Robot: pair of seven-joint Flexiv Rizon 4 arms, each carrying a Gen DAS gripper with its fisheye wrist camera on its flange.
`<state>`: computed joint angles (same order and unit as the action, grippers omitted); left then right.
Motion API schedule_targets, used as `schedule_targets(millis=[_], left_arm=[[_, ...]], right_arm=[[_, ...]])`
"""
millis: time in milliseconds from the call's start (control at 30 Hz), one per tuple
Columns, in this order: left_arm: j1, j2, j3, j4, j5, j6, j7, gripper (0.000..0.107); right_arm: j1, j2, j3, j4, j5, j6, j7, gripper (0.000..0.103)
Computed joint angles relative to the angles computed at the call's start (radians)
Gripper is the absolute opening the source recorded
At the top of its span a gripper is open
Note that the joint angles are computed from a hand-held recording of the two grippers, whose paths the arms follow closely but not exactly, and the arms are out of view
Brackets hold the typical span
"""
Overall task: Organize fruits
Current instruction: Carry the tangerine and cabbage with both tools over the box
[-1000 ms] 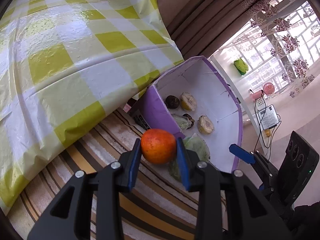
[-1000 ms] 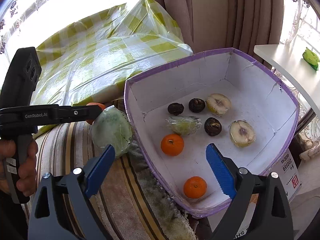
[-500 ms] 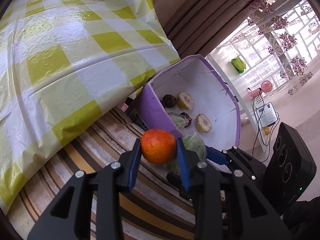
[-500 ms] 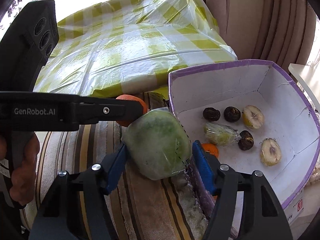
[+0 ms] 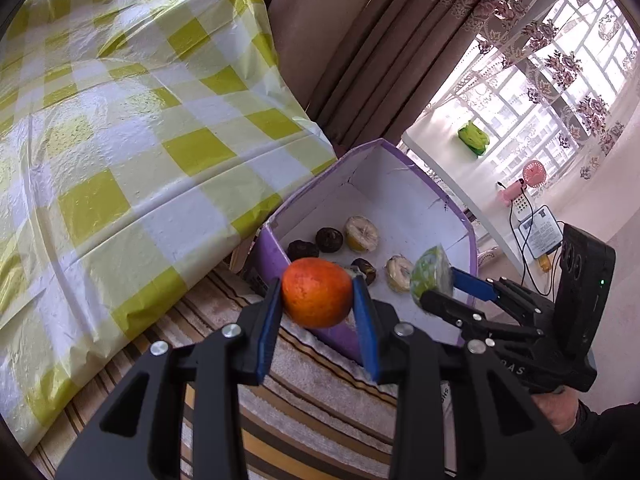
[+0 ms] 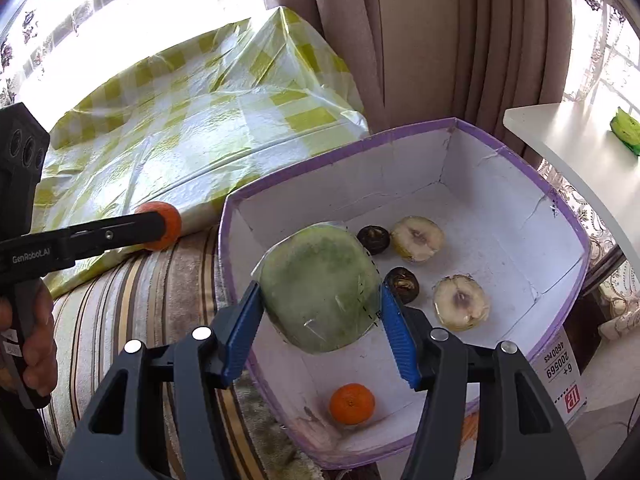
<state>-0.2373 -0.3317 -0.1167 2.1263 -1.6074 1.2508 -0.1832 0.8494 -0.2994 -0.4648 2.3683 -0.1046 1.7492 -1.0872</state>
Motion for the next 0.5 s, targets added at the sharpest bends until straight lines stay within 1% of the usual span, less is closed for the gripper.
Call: schedule_targets(millis=[67,133,200,267,333,433,467,500], left_arm=[[-0.009,-0.005,-0.003,-0.008,0.004,0.023,0.000,0.035],[-0.016,-0.014,-0.006,-0.019,0.017,0.045,-0.007,0.035],[-0.025,-0.027,-0.011,-0.032,0.039,0.079,-0.015,0.035],[-0.028,-0.048,-0.019,-0.048,0.094,0.101,-0.043,0.035],[-0.029,-0.070,-0.028,-0.059,0.179,0.129,-0.088,0.035],[-0.043,-0.121,-0.012,-0.080,0.406,0.163,-0.225,0.035],[-0.057,-0.139,0.003,-0.089,0.477,0.179,-0.266,0.035],[-0.071,-0.156,0.021,-0.099,0.542,0.187,-0.304,0.035]], right_arm=[[0.040,-0.013,-0.078,0.000,0.004,-0.005,0.000,0.057],[0.039,-0.028,-0.103,-0.009,0.002,-0.021,-0.004,0.057],[-0.013,-0.045,-0.067,-0.027,-0.011,-0.038,-0.005,0.057],[-0.069,-0.065,-0.023,-0.054,-0.038,-0.077,0.001,0.057],[-0.160,-0.082,0.065,-0.085,-0.062,-0.116,0.004,0.057],[-0.259,-0.103,0.168,-0.127,-0.091,-0.193,0.002,0.057],[-0.284,-0.109,0.195,-0.137,-0.097,-0.211,0.004,0.057],[-0.290,-0.113,0.200,-0.136,-0.109,-0.217,0.013,0.057]])
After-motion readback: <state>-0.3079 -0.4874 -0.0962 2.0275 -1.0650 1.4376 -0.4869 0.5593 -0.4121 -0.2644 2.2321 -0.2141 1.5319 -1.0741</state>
